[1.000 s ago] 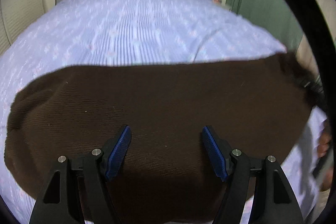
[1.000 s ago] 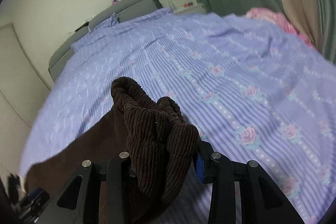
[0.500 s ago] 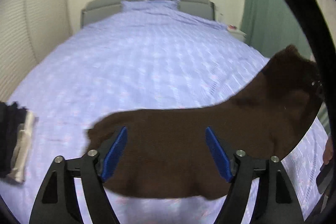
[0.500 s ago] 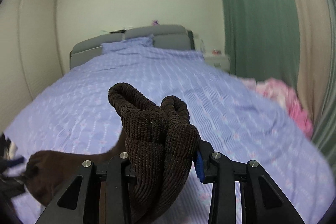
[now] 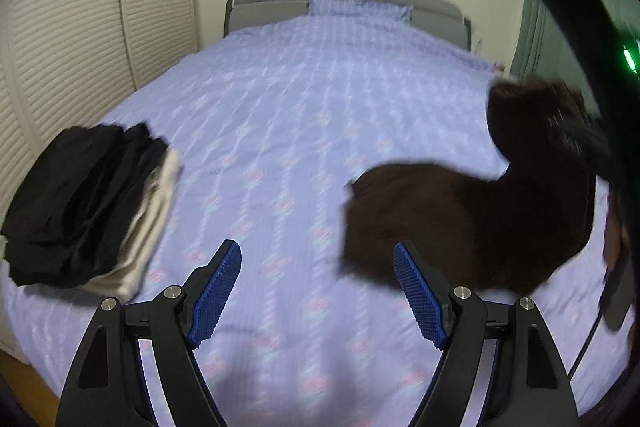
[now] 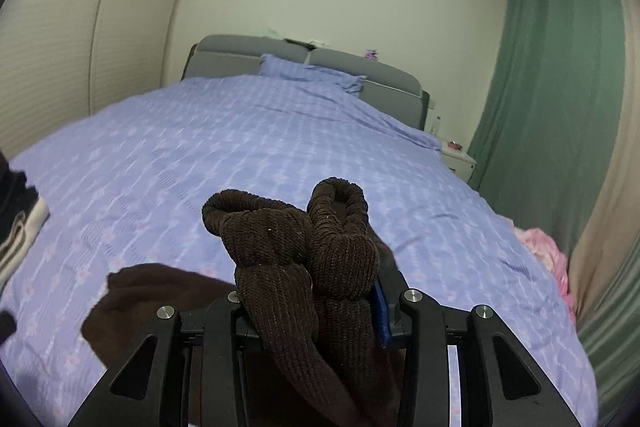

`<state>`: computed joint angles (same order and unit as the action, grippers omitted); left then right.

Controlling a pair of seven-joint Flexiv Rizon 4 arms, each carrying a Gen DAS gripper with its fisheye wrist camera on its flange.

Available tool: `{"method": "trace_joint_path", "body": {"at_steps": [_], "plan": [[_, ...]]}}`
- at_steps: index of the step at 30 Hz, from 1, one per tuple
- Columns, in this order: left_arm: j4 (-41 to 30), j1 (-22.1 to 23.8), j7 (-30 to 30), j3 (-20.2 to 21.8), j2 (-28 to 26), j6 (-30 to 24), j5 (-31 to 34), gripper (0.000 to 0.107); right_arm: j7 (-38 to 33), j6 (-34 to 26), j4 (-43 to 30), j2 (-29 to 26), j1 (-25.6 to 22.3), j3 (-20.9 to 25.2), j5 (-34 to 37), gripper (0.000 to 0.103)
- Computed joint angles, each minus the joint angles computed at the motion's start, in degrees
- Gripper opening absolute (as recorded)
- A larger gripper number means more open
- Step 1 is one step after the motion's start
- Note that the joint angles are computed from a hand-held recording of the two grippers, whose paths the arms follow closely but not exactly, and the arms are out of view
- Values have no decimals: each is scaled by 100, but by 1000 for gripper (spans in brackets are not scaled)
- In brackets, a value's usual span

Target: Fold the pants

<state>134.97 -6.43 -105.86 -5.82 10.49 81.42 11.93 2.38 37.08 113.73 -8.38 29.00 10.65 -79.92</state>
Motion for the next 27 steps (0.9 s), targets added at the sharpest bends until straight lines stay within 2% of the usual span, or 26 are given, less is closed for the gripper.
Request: {"method": "trace_joint_path", "body": {"at_steps": [3,5,9,13,15,16,17,19,23,27], "plan": [[364,-151,480,333,37,121,-285,78,-229,-162,-440,-542,323,17,140,38],[572,-210,638,414,94,194,-498,78,-450,-125,-686,-869,519,-38,275,38],[849,-196,825,489,274,250,-781,78,-989,-267,-1135,-1464,1017,-189,547,38],[850,-38,937,419,207,295,-893,78,-1269,-513,-1298,-1705,1349,-346,688,42],[915,63,897,372,315,245,-828,78,-1335,-383,-1223,-1665,1379,-358,699,47],[914,106,882,348,373,191,-801,78,-1316,-153,-1121,-1583,1326,-342,671,55],[932,143,853,321,460,135,-762,78,-1222,231,-981,-1468,1223,-322,593,71],[911,329,686,187,596,32,-575,78,-894,941,-772,-1275,1059,-309,366,85],[863,622,360,66,836,-138,-280,80,-305,2086,-433,-829,767,-257,-154,85],[860,290,621,350,840,31,-631,80,968,2344,79,-84,461,-154,-1273,85]]}}
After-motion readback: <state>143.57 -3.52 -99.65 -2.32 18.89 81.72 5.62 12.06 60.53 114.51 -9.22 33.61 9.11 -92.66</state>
